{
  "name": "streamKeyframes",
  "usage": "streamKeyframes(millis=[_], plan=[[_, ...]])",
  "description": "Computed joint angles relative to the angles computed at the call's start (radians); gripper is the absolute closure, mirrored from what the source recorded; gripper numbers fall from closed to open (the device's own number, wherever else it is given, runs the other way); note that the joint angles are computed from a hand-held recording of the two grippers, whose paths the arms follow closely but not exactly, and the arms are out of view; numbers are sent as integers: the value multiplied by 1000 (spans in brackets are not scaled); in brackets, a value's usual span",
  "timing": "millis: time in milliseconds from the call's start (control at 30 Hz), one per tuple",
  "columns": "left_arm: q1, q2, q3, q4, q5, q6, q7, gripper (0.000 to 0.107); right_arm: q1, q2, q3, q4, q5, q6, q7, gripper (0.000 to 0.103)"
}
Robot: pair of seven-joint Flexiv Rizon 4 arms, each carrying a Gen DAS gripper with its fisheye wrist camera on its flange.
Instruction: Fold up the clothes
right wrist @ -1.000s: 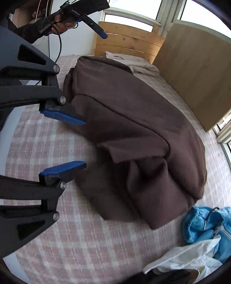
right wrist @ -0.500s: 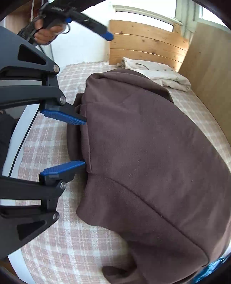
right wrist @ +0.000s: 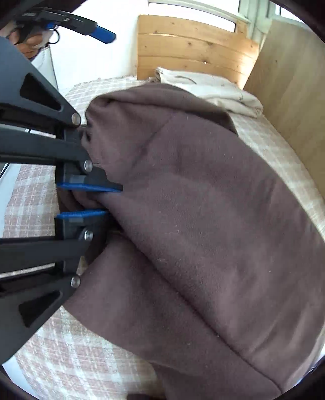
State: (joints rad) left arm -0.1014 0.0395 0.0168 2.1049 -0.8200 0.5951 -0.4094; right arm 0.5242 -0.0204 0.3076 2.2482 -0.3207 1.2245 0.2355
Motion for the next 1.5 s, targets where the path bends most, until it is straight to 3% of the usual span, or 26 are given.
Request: streamKeyframes(millis=[100,200,300,433,500,533,667,833,967,1000,1033,1067,1133,1300,1500], plan=[[-2,-2,-3,-9,5,0,6,65,3,151,35,24,-57,-122,-54,96],[-5,-13,-11,-32,15,3,5,65,36,338,87,-5,0,-360,-200,97],[-12,-28,-24,-64,28,-1,1,65,68,505,145,-92,102,-746,-280,97],[-53,-37,-61,-106,49,-7,26,65,17,691,217,-198,227,-1300,-175,97],[-86,-50,-88,-134,68,-18,33,64,-31,776,260,-226,267,-1504,-82,97],[-104,-61,-104,-152,80,-25,33,63,-40,830,272,-216,288,-1545,-50,97],[-186,-139,-177,-258,145,-69,5,54,-39,1003,281,-123,404,-1559,9,97],[-326,-296,-271,-438,301,-54,-68,40,-35,1084,289,-38,472,-1513,15,97],[-432,-439,-288,-589,489,-36,-150,34,-40,1127,287,-15,497,-1511,22,97],[-454,-479,-285,-633,533,-66,-175,36,-41,1139,286,-10,502,-1513,23,97],[-471,-519,-280,-684,567,-122,-205,56,-41,1148,282,-3,497,-1511,16,97],[-483,-557,-276,-735,585,-192,-238,88,-42,1157,277,3,493,-1510,10,97],[-477,-581,-278,-756,569,-253,-278,93,-47,1162,266,5,464,-1506,-18,97],[-366,-457,-296,-645,349,-217,-221,96,-61,1062,190,-41,233,-1446,-240,97],[-220,-213,-224,-561,56,-97,-144,96,-115,829,91,-217,-237,-1260,-627,97]])
